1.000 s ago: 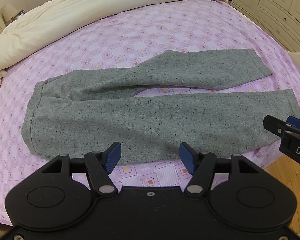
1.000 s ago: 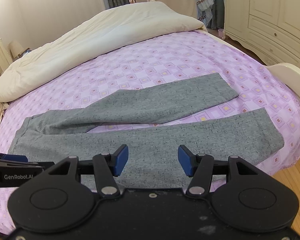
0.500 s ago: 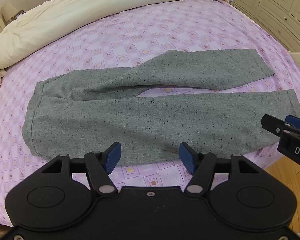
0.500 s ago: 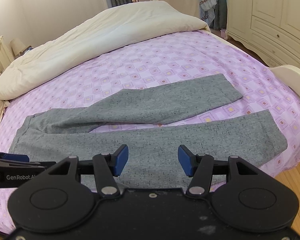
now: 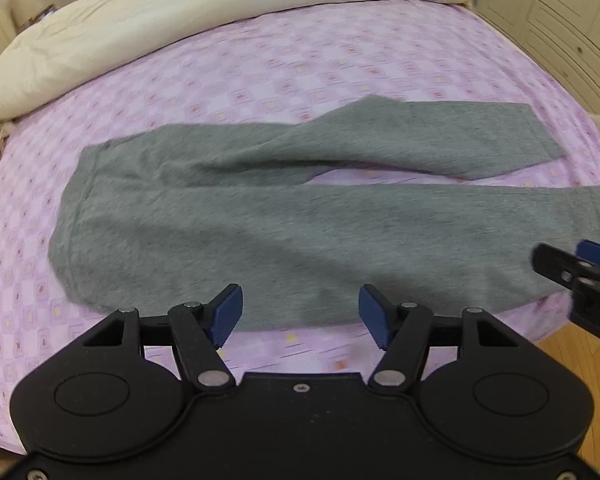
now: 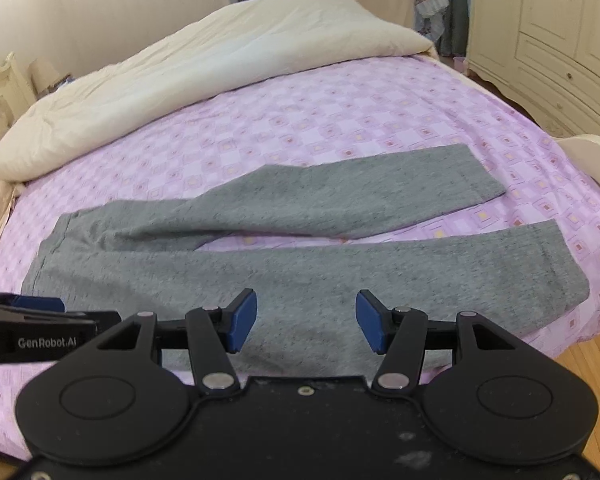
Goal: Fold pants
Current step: 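Lower both grippers onto the sweatpants waistband and close them on it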
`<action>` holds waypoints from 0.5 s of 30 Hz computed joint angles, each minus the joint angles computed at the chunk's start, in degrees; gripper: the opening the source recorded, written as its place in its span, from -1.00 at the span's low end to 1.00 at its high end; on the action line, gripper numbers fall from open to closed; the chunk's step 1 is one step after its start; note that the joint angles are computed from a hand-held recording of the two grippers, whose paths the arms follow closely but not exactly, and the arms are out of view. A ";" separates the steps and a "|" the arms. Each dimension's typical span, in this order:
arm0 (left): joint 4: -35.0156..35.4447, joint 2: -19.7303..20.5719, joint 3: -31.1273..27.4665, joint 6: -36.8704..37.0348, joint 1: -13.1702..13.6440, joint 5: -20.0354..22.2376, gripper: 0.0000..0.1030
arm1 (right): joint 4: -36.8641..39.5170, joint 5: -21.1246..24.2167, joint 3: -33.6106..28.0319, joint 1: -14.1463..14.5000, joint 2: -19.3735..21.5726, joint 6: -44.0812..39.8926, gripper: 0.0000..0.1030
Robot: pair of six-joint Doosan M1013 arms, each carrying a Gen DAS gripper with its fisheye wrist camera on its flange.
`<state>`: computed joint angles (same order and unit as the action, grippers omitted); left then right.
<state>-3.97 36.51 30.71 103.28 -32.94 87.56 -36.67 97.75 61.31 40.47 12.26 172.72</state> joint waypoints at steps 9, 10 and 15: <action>9.09 2.65 0.97 2.47 7.21 -4.80 0.29 | 7.81 -2.12 -9.82 -0.87 8.97 -7.63 0.13; 9.97 3.68 0.02 3.17 8.04 -4.46 0.29 | 8.75 -2.46 -11.58 -1.00 10.39 -8.56 0.13; 10.92 7.50 -2.58 7.65 11.04 -5.98 0.29 | 12.61 -1.34 -22.10 -1.69 18.20 -15.81 0.13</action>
